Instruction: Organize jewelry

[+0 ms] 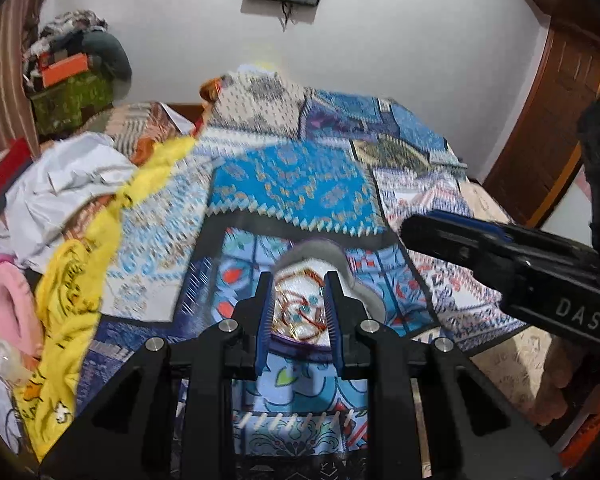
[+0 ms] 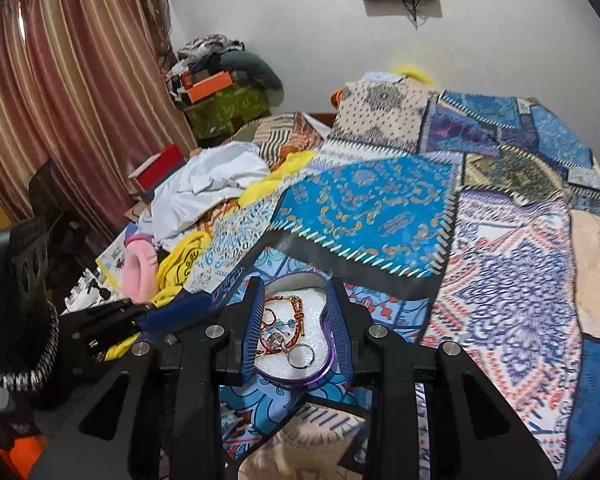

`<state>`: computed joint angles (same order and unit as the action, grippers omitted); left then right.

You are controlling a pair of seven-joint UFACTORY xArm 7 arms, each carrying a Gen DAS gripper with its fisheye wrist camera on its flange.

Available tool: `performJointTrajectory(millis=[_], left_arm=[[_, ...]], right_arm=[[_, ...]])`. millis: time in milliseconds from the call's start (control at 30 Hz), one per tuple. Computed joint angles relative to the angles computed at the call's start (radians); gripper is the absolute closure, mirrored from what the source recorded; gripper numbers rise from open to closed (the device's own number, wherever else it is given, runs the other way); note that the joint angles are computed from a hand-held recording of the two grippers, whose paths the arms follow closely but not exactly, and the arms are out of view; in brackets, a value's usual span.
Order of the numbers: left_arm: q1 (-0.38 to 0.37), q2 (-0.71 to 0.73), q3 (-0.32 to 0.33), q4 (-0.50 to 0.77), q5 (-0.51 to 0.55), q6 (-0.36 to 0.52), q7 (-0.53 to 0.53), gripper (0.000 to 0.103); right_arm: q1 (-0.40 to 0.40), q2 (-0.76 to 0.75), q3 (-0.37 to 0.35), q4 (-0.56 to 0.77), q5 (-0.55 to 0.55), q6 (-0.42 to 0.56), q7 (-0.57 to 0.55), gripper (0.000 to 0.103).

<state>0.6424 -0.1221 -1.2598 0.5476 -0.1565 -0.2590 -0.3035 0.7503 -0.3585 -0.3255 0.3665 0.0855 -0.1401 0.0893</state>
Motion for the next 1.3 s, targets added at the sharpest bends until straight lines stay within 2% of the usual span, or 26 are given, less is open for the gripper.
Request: performJointTrajectory(millis=[67,100,167,233,367,533,700,800,867,933,1067,1300], left_arm=[[-0.157,-0.054,0.160,-0.013,0.000,0.004,-0.022,0.080],[-0.220,-0.087,0.223,-0.021,-0.004,0.006,-0.030,0.080],[-0.302,-0.157,0.305,-0.036,-0.006,0.010,-0.050,0.080],[-0.351,-0.230,0.352,-0.050,0.004,0.014,-0.076,0.080],[-0.408,-0.425,0.392,-0.088,0.021,0.020,-0.138,0.076],[-0.481,-0.640,0.435,-0.135,0.048,0.019,-0.210,0.064],[-0.515,-0.812,0.447,-0.166,0.081,0.040,-0.281,0.047],[-0.534,-0.893,0.459,-0.182,0.103,0.063,-0.320,0.034],[-0.545,-0.922,0.470,-0.194,0.119,0.069,-0.347,0.011],[-0.548,-0.961,0.475,-0.207,0.128,0.082,-0.383,0.001],[-0.558,-0.992,0.496,-0.216,0.170,0.109,-0.425,0.000],[-0.561,-1.013,0.514,-0.225,0.246,0.126,-0.500,0.000]], right_arm=[[-0.134,-0.047,0.135,-0.023,-0.002,0.005,0.018,0.074],[-0.173,-0.069,0.175,-0.032,-0.005,0.007,0.026,0.074],[-0.252,-0.142,0.258,-0.062,-0.009,0.009,0.047,0.074],[-0.307,-0.214,0.316,-0.087,-0.016,0.011,0.068,0.074],[-0.416,-0.400,0.438,-0.138,-0.030,0.029,0.127,0.074],[-0.489,-0.654,0.546,-0.193,-0.053,0.058,0.215,0.072],[-0.549,-0.864,0.650,-0.223,-0.093,0.103,0.317,0.056],[-0.569,-0.934,0.685,-0.224,-0.120,0.135,0.370,0.042],[-0.582,-0.961,0.704,-0.229,-0.135,0.141,0.410,0.027],[-0.607,-0.981,0.723,-0.238,-0.149,0.133,0.449,0.018],[-0.628,-1.023,0.748,-0.243,-0.181,0.165,0.507,0.004],[-0.641,-1.016,0.761,-0.233,-0.237,0.187,0.547,0.002]])
